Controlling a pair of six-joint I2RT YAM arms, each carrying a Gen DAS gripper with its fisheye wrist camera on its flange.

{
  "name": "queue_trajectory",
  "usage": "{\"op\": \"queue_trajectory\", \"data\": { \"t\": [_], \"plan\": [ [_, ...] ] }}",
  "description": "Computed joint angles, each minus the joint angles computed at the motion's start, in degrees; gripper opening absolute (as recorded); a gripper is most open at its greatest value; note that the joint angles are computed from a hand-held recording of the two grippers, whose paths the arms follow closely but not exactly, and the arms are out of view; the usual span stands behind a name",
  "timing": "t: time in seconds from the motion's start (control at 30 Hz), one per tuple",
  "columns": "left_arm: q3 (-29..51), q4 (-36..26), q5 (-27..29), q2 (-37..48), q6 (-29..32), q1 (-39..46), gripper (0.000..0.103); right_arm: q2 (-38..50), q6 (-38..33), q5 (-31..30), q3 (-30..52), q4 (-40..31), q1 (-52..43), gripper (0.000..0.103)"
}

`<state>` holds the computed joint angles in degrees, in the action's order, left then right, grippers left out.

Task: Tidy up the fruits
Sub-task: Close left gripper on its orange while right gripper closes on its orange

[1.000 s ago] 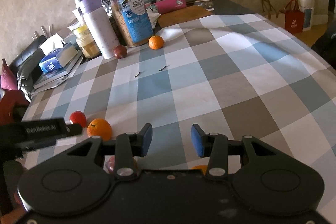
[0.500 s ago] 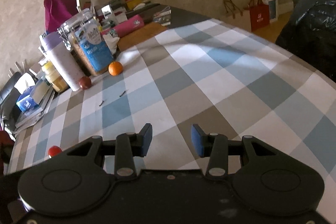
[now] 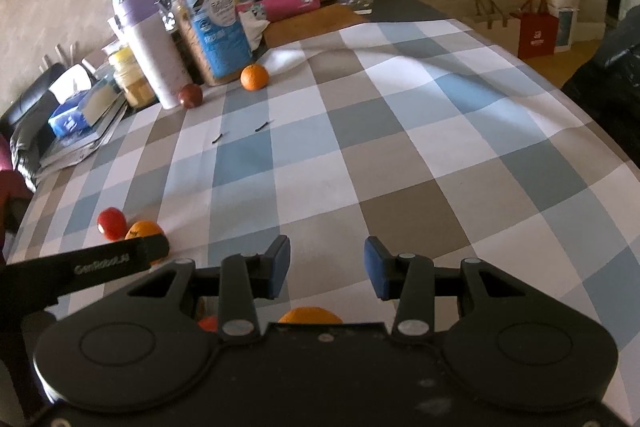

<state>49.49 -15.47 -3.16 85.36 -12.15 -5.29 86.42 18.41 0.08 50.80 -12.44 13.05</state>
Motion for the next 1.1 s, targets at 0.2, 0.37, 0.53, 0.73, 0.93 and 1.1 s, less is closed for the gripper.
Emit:
{"op": "queue_trajectory", "data": {
  "t": [0.2,0.37,0.53,0.73,0.93,1.1],
  "plan": [
    [0.7,-0.1,0.3,1.7,0.4,0.1,0.054,-0.7,-2.2,-2.4,-0.1,-1.1,-0.5,0.045],
    [0.6,-0.3,1.5,1.4,-0.5,0.9,0.046,-1.6,-5.4,-2.2,-0.6,-1.5,0.2,0.045],
    [0.2,-0.3,0.6,0.0,-2.8,2.0,0.045,-2.6,-9.7,-0.6,-1.3,-1.6,2.2,0.045],
    [0.1,-0.6,0.1,-1.2,-6.0,4.0,0.044,-3.9,-13.9,0.2,-2.2,-2.2,3.8,0.045],
    [0.5,-1.2,-1.4,-0.5,-5.9,3.4,0.044,-3.7,-18.6,3.0,-2.6,-3.0,6.4,0.045],
    [-0.1,-0.4,-4.8,-0.5,-4.1,1.3,0.045,-2.0,-20.7,7.3,-2.3,-2.3,8.5,0.045]
  ]
}}
